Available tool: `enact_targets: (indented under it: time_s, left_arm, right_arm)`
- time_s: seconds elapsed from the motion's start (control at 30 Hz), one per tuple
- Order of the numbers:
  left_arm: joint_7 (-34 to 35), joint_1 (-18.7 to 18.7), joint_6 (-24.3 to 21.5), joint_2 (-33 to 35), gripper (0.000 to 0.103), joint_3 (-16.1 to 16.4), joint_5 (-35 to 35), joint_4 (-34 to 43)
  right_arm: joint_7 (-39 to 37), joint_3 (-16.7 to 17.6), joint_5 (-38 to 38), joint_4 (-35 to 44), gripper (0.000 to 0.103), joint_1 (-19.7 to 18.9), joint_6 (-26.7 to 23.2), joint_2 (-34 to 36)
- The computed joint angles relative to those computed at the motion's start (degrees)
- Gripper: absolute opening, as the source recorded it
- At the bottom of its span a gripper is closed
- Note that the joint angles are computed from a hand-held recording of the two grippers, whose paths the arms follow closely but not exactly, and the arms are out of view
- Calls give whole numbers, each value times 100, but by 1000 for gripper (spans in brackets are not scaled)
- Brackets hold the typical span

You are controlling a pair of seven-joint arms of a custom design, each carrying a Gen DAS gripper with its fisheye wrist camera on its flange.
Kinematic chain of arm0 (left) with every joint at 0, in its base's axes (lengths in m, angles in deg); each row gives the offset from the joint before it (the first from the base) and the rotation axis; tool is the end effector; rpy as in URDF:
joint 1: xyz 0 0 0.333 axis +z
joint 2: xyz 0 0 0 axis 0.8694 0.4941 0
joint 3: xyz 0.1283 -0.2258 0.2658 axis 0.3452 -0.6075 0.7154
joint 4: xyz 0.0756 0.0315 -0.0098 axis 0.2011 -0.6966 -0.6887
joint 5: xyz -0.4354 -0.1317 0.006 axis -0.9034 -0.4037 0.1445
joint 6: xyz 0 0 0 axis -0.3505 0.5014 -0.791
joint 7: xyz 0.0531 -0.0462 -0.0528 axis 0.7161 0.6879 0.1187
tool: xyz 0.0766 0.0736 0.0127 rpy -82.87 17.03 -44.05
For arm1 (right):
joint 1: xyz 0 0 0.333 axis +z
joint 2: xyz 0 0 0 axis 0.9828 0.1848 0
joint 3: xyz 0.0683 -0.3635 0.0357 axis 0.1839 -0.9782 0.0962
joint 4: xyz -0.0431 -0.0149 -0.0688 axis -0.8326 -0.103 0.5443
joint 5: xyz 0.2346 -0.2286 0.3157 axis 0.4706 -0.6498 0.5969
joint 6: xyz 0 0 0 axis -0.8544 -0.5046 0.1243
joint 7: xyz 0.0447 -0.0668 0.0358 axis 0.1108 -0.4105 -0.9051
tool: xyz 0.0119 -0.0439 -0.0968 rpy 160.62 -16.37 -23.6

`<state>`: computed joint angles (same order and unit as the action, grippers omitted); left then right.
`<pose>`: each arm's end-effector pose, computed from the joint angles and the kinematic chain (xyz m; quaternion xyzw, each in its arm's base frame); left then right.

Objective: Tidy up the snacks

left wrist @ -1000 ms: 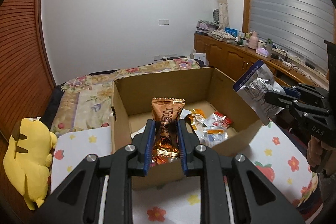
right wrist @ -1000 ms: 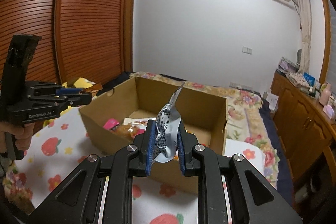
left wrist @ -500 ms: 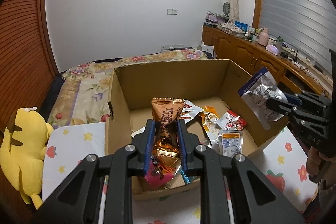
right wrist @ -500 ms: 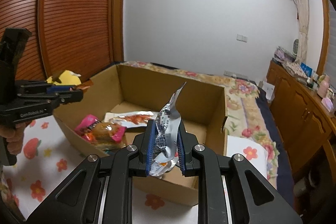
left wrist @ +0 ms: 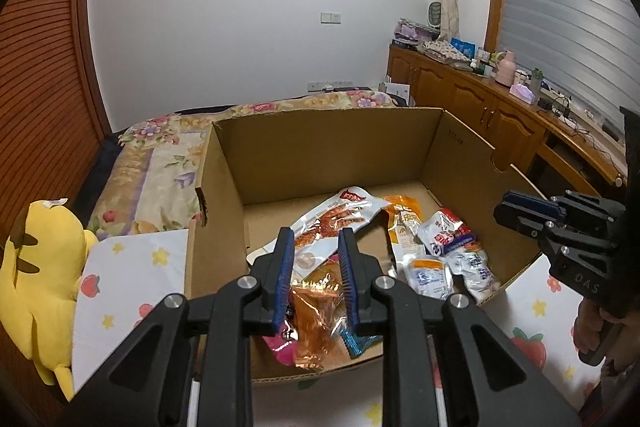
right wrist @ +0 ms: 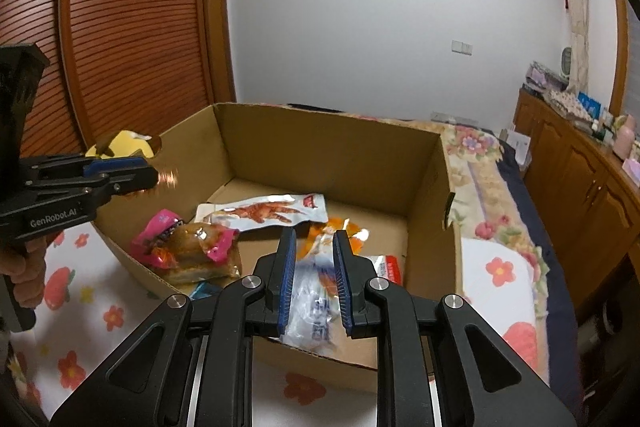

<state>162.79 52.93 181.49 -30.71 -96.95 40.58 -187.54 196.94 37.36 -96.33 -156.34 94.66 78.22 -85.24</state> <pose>0.6963 -0.2615 0.5523 -0.3639 0.8188 -0.4185 0.1485 0.5936 0.2440 0.5318 -0.5941 0.6615 -0.3475 0.2979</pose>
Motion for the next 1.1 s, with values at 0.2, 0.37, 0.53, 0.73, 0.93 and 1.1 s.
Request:
enact_targets:
  time_s: [0.2, 0.37, 0.53, 0.73, 0.93, 1.1]
  left_arm:
    - [208, 54, 60, -138, 29, -50, -256, -130]
    - [716, 100, 138, -375, 29, -72, -808, -348]
    - [1283, 49, 176, -668, 30, 12, -1400, -616]
    - [1803, -57, 114, -1035, 35, 202, -2076, -993]
    - [2311, -200, 47, -1500, 38, 454, -2708, -1569]
    - [2748, -348, 261, -1737, 46, 593, -3033, -1941]
  right_arm:
    - [303, 38, -278, -35, 17, 38, 60, -48]
    - [616, 146, -630, -107, 17, 101, -35, -188]
    - [806, 262, -780, -170, 17, 175, -201, -296]
    - [1324, 371, -1009, -380, 17, 192, -270, -531]
    - [1789, 554, -1241, -729, 23, 215, -525, -860]
    - [2172, 694, -1392, -1118, 24, 231, -731, -1148]
